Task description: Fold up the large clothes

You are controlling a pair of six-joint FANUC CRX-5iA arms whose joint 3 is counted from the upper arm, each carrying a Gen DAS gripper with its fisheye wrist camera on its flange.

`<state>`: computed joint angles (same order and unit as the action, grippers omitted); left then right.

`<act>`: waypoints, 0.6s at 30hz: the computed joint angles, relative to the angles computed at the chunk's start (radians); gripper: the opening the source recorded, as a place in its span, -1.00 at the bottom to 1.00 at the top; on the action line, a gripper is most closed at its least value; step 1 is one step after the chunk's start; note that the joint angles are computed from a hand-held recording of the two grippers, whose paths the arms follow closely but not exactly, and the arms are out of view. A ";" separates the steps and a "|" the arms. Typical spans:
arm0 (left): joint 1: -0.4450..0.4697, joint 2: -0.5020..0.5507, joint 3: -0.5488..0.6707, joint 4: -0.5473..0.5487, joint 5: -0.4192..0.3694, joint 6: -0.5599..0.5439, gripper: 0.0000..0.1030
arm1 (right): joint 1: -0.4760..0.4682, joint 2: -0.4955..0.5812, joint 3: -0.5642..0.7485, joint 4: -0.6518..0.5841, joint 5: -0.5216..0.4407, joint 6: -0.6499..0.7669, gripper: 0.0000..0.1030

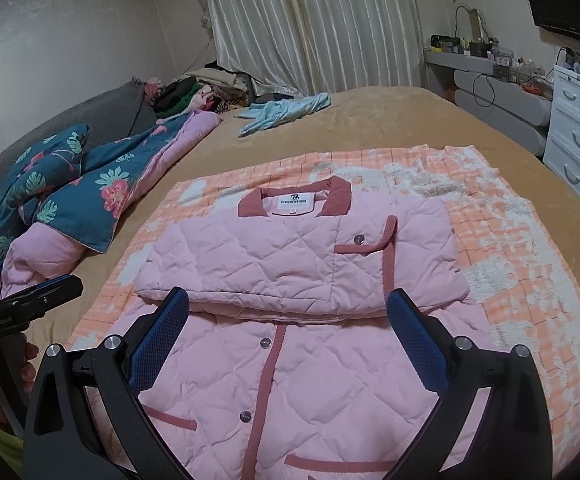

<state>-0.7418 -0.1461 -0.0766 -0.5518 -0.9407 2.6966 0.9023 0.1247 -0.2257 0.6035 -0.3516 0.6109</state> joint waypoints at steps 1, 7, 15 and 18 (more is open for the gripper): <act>-0.009 -0.003 0.003 -0.009 -0.007 0.010 0.83 | -0.001 -0.006 -0.008 0.012 0.004 -0.011 0.92; -0.065 -0.013 0.026 -0.063 -0.053 0.051 0.83 | -0.007 -0.057 -0.068 0.102 0.030 -0.098 0.92; -0.130 -0.013 0.056 -0.120 -0.109 0.091 0.83 | 0.000 -0.113 -0.124 0.173 0.030 -0.144 0.92; -0.155 -0.009 0.066 -0.137 -0.128 0.098 0.83 | 0.001 -0.137 -0.150 0.203 0.033 -0.166 0.92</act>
